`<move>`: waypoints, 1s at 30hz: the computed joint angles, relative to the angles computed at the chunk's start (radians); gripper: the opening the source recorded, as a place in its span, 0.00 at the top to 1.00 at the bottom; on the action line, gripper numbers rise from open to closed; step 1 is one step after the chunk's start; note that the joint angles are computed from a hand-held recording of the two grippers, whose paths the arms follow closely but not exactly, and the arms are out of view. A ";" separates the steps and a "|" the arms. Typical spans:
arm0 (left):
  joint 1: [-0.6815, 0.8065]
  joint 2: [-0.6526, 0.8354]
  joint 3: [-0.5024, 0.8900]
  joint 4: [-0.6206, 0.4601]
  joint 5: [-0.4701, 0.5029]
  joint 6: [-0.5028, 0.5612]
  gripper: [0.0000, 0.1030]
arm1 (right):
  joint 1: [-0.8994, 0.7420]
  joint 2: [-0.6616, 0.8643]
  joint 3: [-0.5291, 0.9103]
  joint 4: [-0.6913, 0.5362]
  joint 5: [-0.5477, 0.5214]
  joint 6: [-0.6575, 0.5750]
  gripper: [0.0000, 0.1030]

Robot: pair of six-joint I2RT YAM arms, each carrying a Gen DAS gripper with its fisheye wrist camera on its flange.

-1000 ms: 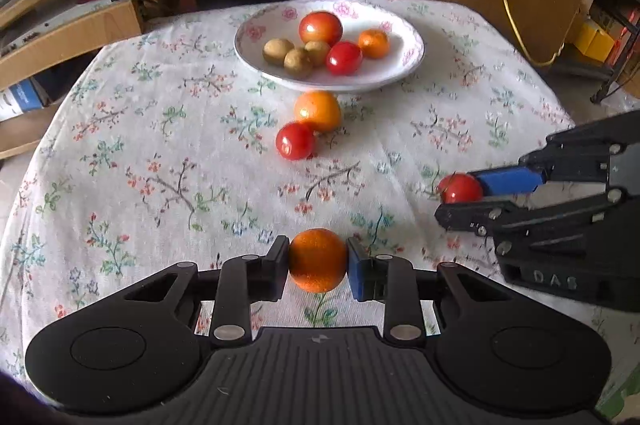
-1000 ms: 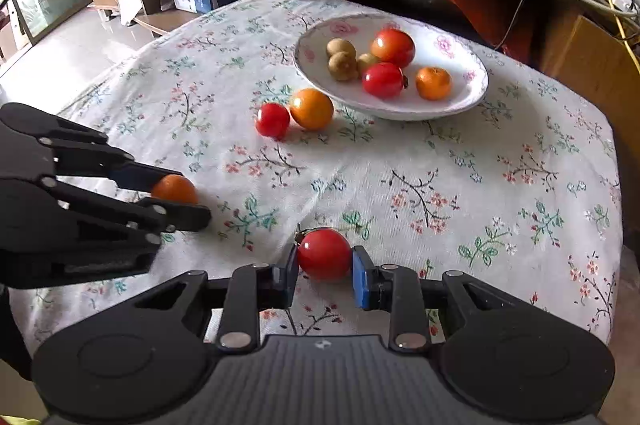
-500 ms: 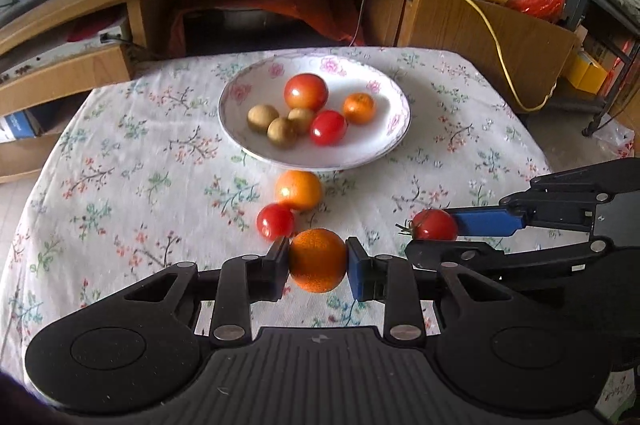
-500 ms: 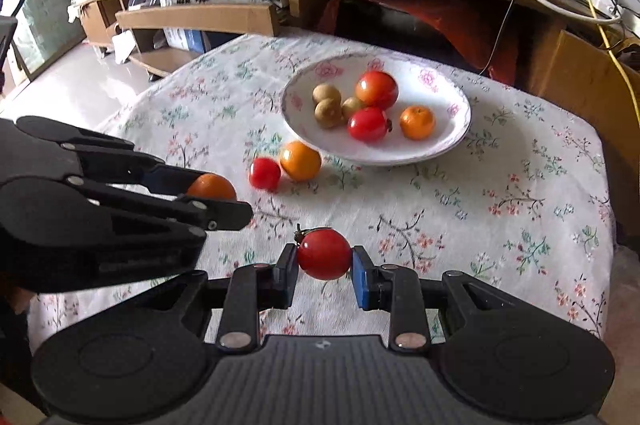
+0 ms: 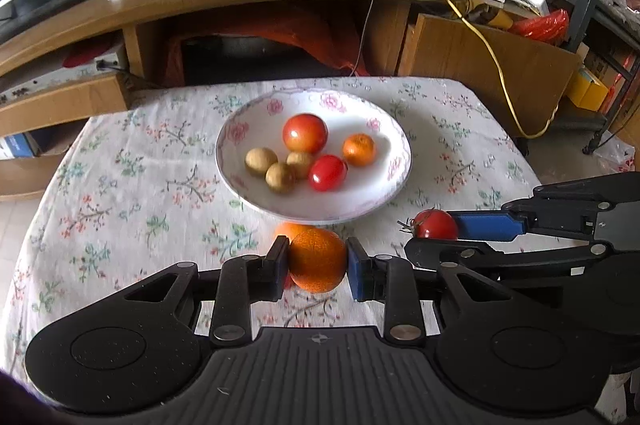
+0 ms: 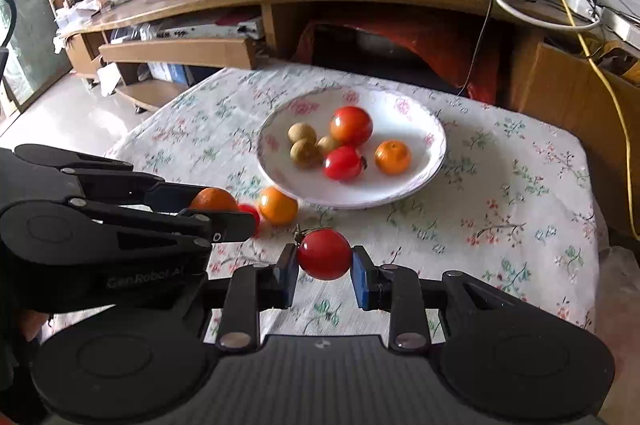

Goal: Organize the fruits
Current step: 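Carry the mandarin and red tomato over the white bowl with both grippers, then open both grippers to drop the mandarin and tomato into the bowl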

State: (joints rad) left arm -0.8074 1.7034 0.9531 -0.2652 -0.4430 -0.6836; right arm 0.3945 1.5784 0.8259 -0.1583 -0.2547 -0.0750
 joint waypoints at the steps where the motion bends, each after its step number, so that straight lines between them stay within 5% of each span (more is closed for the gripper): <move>1: 0.005 0.004 0.006 0.001 0.001 0.004 0.65 | -0.002 0.003 0.006 0.001 0.002 0.001 0.71; 30: 0.189 0.230 0.243 0.010 0.095 0.122 0.66 | -0.047 0.353 0.375 -0.037 0.028 0.036 0.71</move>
